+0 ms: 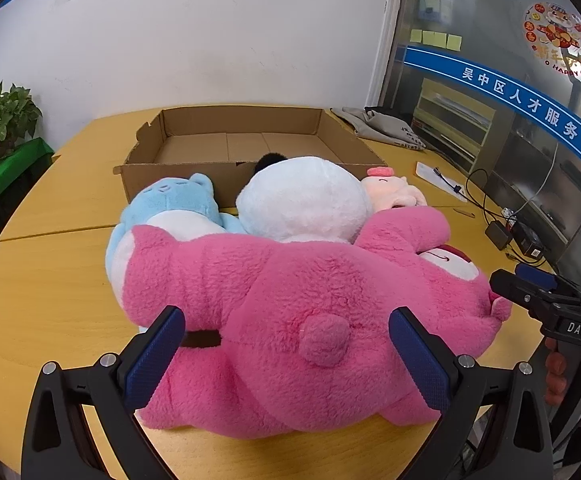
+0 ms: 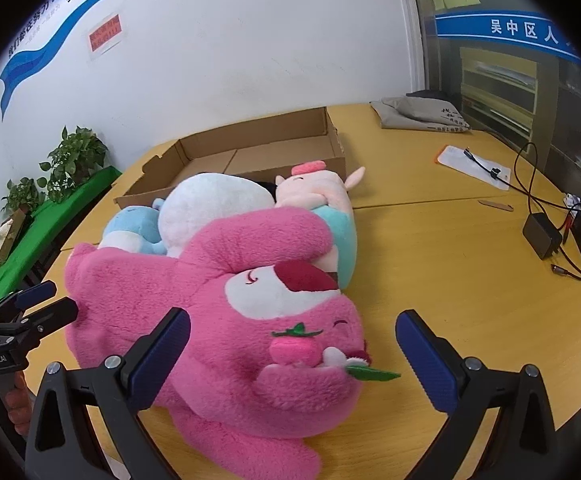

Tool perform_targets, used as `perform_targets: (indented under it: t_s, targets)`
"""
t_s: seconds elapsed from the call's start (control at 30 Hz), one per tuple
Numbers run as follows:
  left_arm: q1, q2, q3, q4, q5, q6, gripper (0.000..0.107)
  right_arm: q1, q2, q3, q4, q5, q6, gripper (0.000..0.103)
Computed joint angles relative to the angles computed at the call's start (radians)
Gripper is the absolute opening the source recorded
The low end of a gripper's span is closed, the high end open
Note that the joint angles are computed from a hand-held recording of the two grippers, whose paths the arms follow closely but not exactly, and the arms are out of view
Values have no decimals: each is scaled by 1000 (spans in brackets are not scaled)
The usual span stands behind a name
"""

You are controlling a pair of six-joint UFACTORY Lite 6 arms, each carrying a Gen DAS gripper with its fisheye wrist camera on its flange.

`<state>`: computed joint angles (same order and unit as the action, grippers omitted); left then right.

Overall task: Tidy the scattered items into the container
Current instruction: 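Move both grippers over the large pink bear on the toy pile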

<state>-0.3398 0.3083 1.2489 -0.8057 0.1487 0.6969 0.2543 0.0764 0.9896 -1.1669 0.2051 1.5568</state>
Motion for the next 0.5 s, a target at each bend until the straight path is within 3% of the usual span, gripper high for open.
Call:
perform_targets:
  t_s: [0.33, 0.5]
  targets:
    - [-13, 36, 33, 24, 2, -17, 103, -38, 56, 28, 119, -82, -135, 102]
    - [-7, 49, 45, -99, 33, 105, 103, -30, 70, 39, 105, -71, -129, 102]
